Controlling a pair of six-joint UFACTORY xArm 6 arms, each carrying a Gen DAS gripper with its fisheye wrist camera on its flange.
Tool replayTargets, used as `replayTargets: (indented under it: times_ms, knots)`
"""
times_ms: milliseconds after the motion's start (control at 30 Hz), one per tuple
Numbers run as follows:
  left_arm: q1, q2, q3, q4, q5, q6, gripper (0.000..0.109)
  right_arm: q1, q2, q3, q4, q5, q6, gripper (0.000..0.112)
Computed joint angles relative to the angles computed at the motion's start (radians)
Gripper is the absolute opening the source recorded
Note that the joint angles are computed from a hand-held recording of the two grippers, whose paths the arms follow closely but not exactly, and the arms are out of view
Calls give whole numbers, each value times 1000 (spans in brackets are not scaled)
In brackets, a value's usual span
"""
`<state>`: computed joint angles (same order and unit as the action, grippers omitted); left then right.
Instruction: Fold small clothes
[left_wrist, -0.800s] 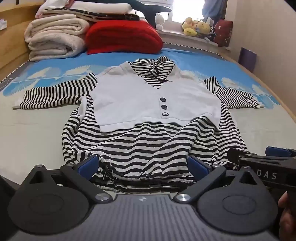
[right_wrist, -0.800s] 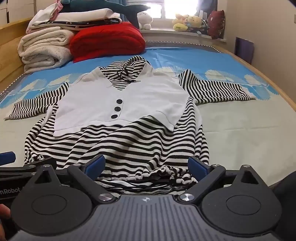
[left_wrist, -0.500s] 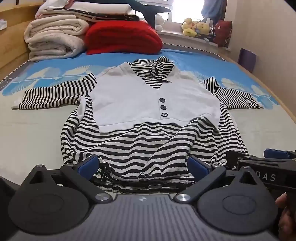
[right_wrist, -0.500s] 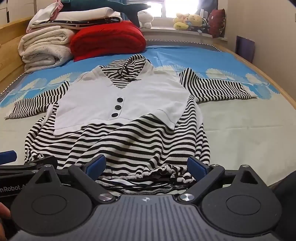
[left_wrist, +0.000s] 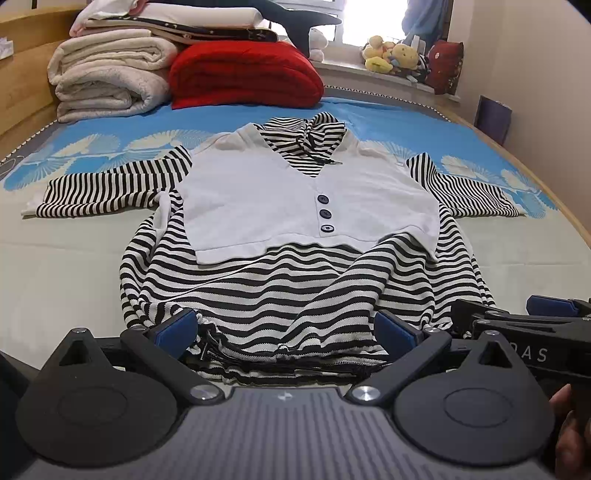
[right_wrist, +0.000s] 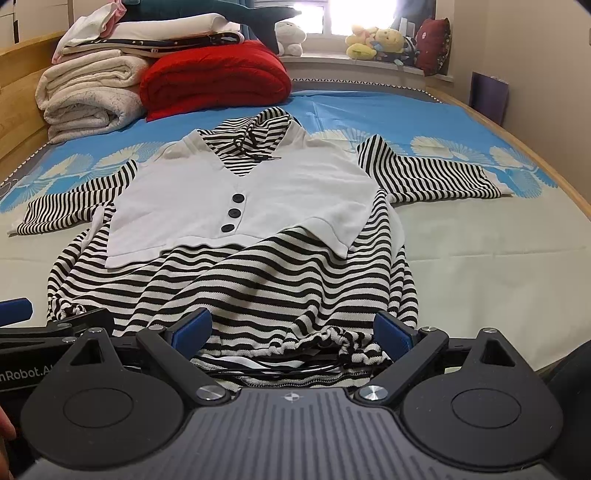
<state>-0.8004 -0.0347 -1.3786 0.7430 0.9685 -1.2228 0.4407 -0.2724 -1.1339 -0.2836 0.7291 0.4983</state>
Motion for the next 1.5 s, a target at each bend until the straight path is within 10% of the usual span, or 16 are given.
replayTargets:
  times_ms: [700,867,967,1133,1333,1500]
  knots:
    - [-1,2,-3,-1,0,1,101,2,-3,4,-13,1,6,94]
    - [9,2,-11,-18,-11,32,64,-10,-6,10,8,-10,12,75]
    - [66,-24,-15,-119,-53,136,53,-48,-4,-4,30,-24,23,55]
    - [182,-35,-41,-132,-122,370,52,-173,72,-126,167,-101,-191,53]
    - [308,8,-20,-245,-51,453,53,-272,219,-235,355,-78,-459,61]
    - [367,107,-133,-435,127,429,65,-296,337,-329,423,144,-358,62]
